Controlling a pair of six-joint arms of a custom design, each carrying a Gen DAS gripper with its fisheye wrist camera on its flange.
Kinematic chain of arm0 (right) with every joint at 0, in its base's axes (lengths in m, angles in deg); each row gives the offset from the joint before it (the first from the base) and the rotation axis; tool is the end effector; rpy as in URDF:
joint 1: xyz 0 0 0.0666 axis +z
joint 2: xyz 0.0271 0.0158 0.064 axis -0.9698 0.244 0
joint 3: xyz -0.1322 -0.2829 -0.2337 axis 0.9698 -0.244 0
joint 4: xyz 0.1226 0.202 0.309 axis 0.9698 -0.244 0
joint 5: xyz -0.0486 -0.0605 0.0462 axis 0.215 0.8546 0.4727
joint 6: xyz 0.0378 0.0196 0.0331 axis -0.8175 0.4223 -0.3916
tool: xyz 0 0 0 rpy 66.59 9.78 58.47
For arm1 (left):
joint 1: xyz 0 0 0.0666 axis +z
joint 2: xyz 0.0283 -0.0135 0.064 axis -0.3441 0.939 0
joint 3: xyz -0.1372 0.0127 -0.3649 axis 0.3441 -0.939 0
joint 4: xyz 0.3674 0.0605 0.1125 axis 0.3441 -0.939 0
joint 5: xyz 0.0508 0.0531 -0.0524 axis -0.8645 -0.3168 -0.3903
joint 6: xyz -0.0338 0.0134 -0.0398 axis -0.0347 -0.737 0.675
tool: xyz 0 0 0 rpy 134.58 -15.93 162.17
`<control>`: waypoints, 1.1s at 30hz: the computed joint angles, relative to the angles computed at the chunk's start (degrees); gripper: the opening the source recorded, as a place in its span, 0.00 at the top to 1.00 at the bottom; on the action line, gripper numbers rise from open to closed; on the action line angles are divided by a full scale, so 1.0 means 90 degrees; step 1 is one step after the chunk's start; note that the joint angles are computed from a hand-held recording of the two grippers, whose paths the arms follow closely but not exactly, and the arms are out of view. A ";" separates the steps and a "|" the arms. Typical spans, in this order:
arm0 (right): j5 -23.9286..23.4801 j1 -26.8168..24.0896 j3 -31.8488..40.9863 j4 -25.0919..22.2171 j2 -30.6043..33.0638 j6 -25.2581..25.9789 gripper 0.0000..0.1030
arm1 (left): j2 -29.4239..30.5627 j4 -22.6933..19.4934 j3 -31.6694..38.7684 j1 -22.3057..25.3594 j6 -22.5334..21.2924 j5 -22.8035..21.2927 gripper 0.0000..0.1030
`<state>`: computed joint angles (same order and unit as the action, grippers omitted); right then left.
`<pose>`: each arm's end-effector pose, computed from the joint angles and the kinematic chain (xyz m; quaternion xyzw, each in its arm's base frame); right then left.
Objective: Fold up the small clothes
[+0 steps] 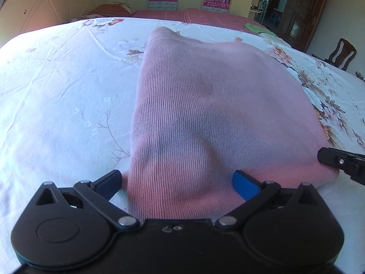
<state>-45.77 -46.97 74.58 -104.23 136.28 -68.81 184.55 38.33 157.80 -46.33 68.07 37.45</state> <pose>0.4726 0.2480 0.3791 0.0427 0.9221 0.0400 0.3825 0.5522 -0.2686 0.3301 0.0850 0.9501 -0.0605 0.2939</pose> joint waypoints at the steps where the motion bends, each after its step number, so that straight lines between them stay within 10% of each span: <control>1: -0.0011 0.0034 -0.0009 -0.0027 -0.0051 -0.0036 0.87 | 0.0027 -0.0062 0.0047 -0.0016 0.0002 -0.0050 0.00; 6: -0.0119 0.0136 -0.0037 -0.0288 -0.0256 -0.0097 0.79 | 0.0140 -0.0313 0.0262 -0.0123 0.0165 -0.0354 0.00; 8: -0.0099 0.0191 -0.0171 -0.0244 -0.0442 -0.0117 0.35 | 0.0128 -0.0460 0.0316 -0.0125 0.0426 -0.0338 0.00; 9: -0.0060 0.0227 -0.0257 -0.0193 -0.0560 -0.0094 0.30 | 0.0086 -0.0498 0.0305 -0.0127 0.0506 -0.0325 0.02; 12: -0.0036 0.0337 -0.0412 -0.0275 -0.0916 0.0010 0.29 | -0.0282 -0.0369 -0.0004 -0.0210 0.0695 -0.0512 0.25; 20: -0.0338 0.0835 -0.0817 -0.0764 -0.2112 -0.0075 0.14 | -0.2484 0.0522 -0.1667 -0.0560 0.1848 -0.0994 0.06; 25: 0.0247 0.1674 -0.1151 -0.0805 -0.3052 -0.0071 0.12 | -0.3215 -0.0506 -0.1689 -0.1501 0.1744 -0.2792 0.00; 33: 0.2366 0.3676 -0.1221 -0.1704 -0.4056 -0.0549 0.08 | -0.4024 -0.1871 -0.1659 -0.3055 0.2627 -0.3944 0.00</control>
<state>-24.48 -13.89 63.59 -119.57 99.78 -73.75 148.33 21.49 142.87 -73.82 91.71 1.95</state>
